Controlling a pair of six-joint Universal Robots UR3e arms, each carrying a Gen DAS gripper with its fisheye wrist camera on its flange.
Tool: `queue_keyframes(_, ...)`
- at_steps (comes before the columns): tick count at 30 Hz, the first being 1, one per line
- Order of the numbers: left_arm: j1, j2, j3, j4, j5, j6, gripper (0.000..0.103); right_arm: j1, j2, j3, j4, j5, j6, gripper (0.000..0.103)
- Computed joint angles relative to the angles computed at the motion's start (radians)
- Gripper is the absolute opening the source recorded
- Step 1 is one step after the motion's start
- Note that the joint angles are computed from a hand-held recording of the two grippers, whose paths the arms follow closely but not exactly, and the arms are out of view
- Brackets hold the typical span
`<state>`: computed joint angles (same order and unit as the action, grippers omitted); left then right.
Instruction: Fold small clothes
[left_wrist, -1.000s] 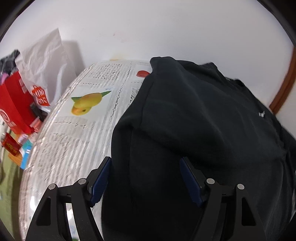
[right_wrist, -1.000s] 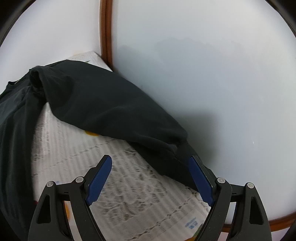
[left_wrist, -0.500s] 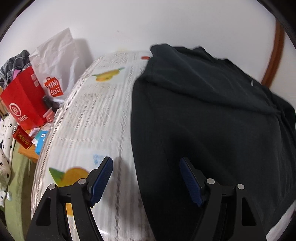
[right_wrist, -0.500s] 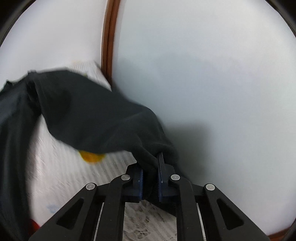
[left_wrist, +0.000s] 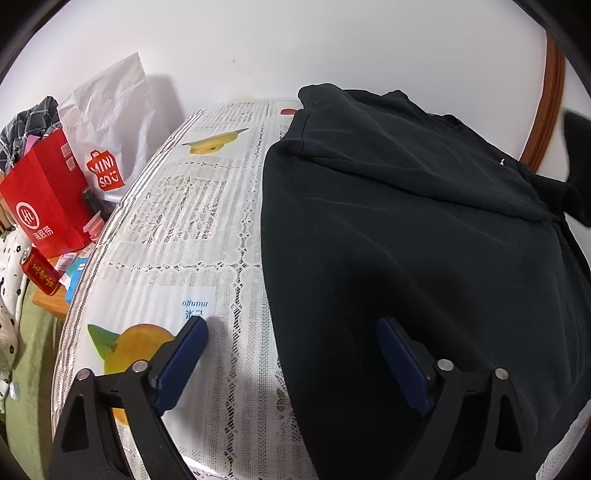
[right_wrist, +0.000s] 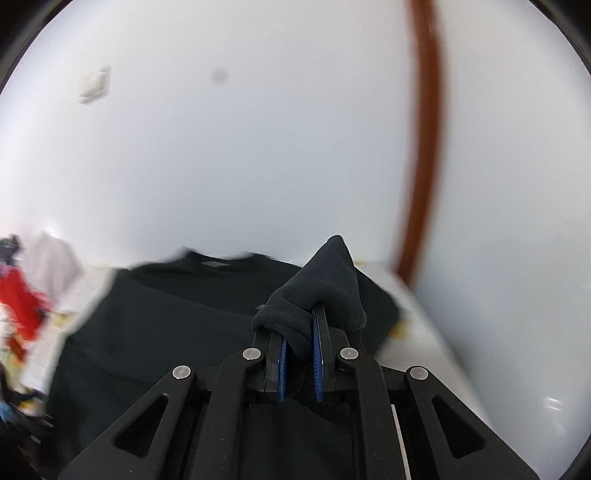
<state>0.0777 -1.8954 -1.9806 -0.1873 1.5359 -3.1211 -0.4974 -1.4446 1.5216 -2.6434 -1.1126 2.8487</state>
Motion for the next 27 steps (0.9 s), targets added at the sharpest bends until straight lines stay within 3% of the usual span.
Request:
queue_keyframes(5, 0.007, -0.002, 0.004, -0.006, -0.01, -0.003, 0.097, 0.247, 0.223, -0.158, -0.107, -0.13, 0.089, 0.013)
queue_keyframes(11, 0.008, -0.003, 0.007, -0.012, -0.009, -0.003, 0.099, 0.394, 0.518, -0.397, -0.034, -0.247, 0.148, 0.016)
queue_keyframes(12, 0.008, -0.004, 0.008, -0.014, -0.009, -0.003, 0.1, 0.394, 0.545, -0.426, 0.016, -0.228, 0.126, 0.025)
queue_keyframes(13, 0.008, -0.005, 0.01, -0.015, -0.009, -0.004, 0.1, 0.391, 0.561, -0.448, 0.074, -0.199, 0.088, 0.039)
queue_keyframes(14, 0.007, -0.006, 0.011, -0.016, -0.008, -0.004, 0.1, 0.381, 0.55, -0.427, 0.093, -0.176, 0.062, 0.048)
queue_keyframes(16, 0.007, -0.007, 0.014, -0.019, -0.008, -0.004, 0.102, 0.371, 0.523, -0.351, 0.053, -0.174, 0.029, 0.079)
queue_keyframes(21, 0.007, -0.008, 0.016, -0.021, -0.005, -0.003, 0.102, 0.295, 0.354, -0.049, -0.152, -0.127, -0.056, 0.093)
queue_keyframes(23, 0.008, -0.008, 0.015, -0.02, -0.007, -0.002, 0.102, 0.229, 0.268, 0.064, -0.182, -0.075, -0.084, 0.093)
queue_keyframes(27, 0.008, -0.001, 0.006, -0.016, -0.009, -0.001, 0.102, 0.104, 0.176, 0.234, -0.279, -0.077, -0.088, 0.093)
